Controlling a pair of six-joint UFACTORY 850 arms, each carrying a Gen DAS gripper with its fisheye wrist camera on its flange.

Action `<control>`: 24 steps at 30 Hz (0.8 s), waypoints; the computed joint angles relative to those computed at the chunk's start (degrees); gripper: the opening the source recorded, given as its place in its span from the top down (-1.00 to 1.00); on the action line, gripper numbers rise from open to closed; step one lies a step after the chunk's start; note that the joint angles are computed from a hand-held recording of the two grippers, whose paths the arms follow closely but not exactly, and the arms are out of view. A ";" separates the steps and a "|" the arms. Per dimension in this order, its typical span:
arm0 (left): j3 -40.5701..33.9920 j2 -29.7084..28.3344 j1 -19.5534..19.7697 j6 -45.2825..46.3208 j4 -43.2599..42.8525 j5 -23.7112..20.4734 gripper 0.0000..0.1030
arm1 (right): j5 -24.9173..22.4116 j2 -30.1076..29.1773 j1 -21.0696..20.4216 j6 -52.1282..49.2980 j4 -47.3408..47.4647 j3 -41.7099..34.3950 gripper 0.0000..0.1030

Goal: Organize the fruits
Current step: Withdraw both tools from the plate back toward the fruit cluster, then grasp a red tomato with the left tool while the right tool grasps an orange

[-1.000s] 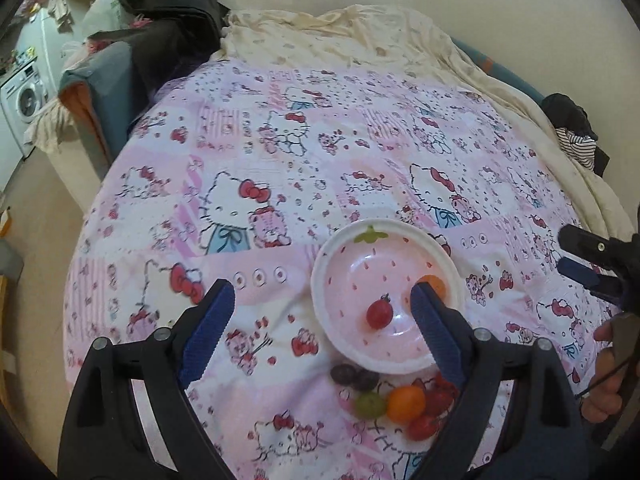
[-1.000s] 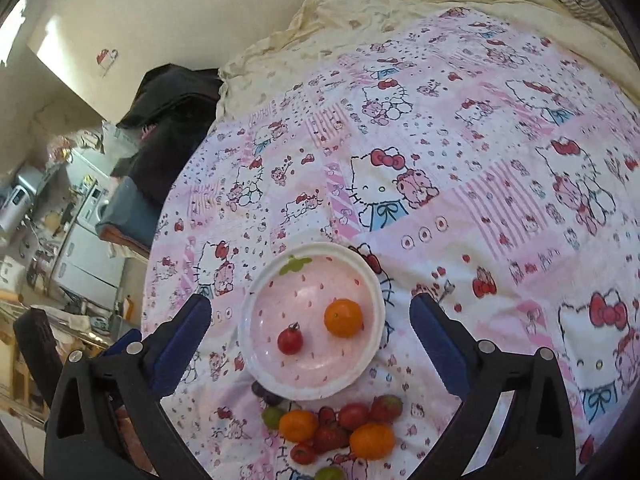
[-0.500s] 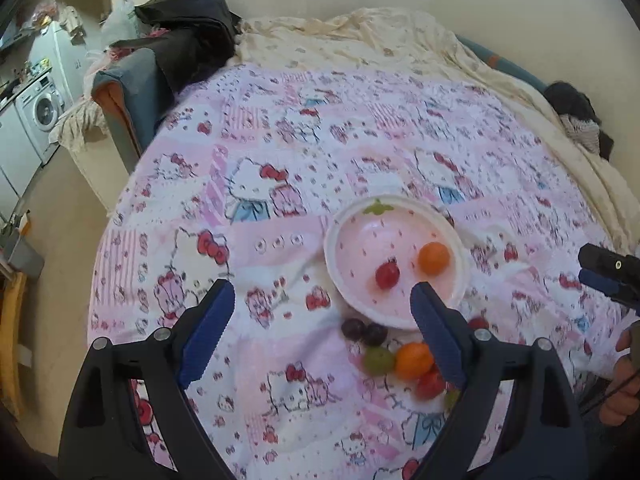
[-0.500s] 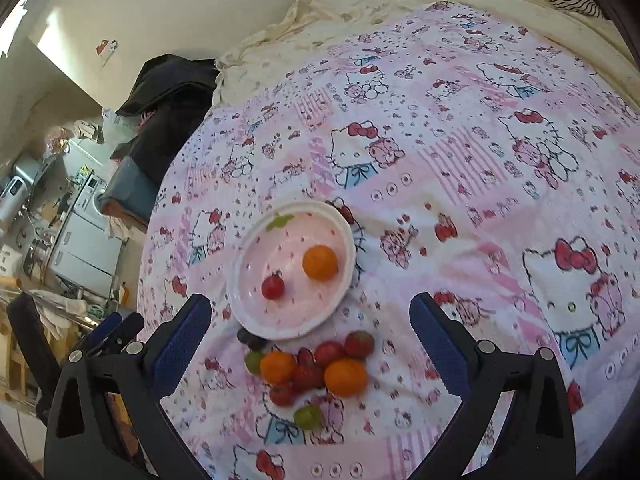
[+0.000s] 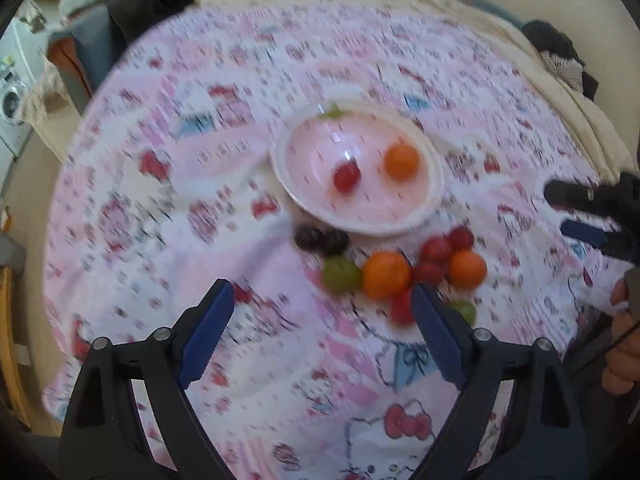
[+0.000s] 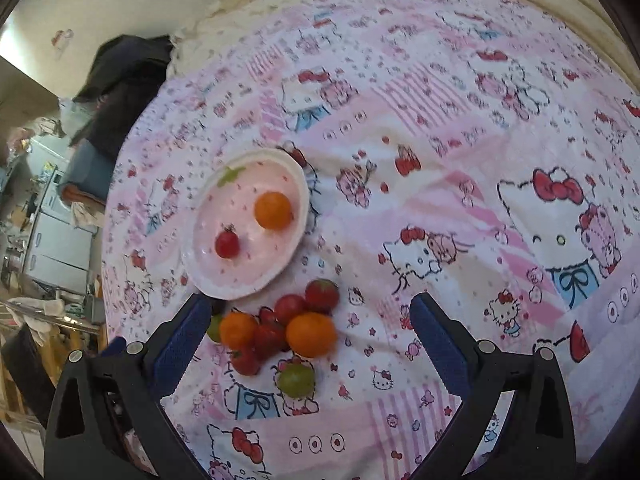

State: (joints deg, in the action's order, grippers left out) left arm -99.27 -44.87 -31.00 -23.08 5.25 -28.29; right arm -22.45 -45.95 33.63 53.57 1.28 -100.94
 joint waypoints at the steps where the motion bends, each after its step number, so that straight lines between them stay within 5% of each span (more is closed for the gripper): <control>1: -0.43 -0.60 -0.01 3.32 -3.47 -0.49 -0.70 | 0.02 -0.14 -0.07 -0.47 0.56 -0.10 -0.97; 5: -3.54 -3.91 -1.14 10.49 -8.84 -2.88 -0.59 | -0.80 -0.67 -0.25 0.09 0.48 -0.71 -0.97; 7: -5.45 -5.67 -1.62 12.09 -9.67 -4.19 -0.22 | -1.06 -0.79 -0.34 0.27 0.53 -0.79 -0.97; 9: -7.69 -7.55 -1.90 14.21 -11.45 -6.03 -0.04 | -1.08 -0.73 -0.50 -0.22 1.43 -0.57 -0.97; 14: -11.62 -10.83 -2.44 18.22 -14.23 -9.33 0.04 | -1.34 -0.35 -0.86 -0.82 2.71 0.14 -0.97; 16: -12.45 -11.74 -2.50 19.37 -14.21 -10.44 0.51 | -1.57 -0.33 -0.98 -1.45 3.16 0.20 -0.97; 20: -10.97 -10.57 -2.27 20.74 -15.53 -9.15 0.54 | -2.10 -1.21 -1.61 -10.03 12.69 -0.06 -0.95; 24: -7.55 -7.95 -1.55 21.47 -17.74 -7.82 0.54 | -5.72 -4.45 -2.19 -21.55 24.79 -3.19 -0.48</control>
State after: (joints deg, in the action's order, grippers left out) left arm -106.82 -52.82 -32.55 -1.62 -12.49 -36.11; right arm -28.17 -50.40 31.44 32.02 26.07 -104.13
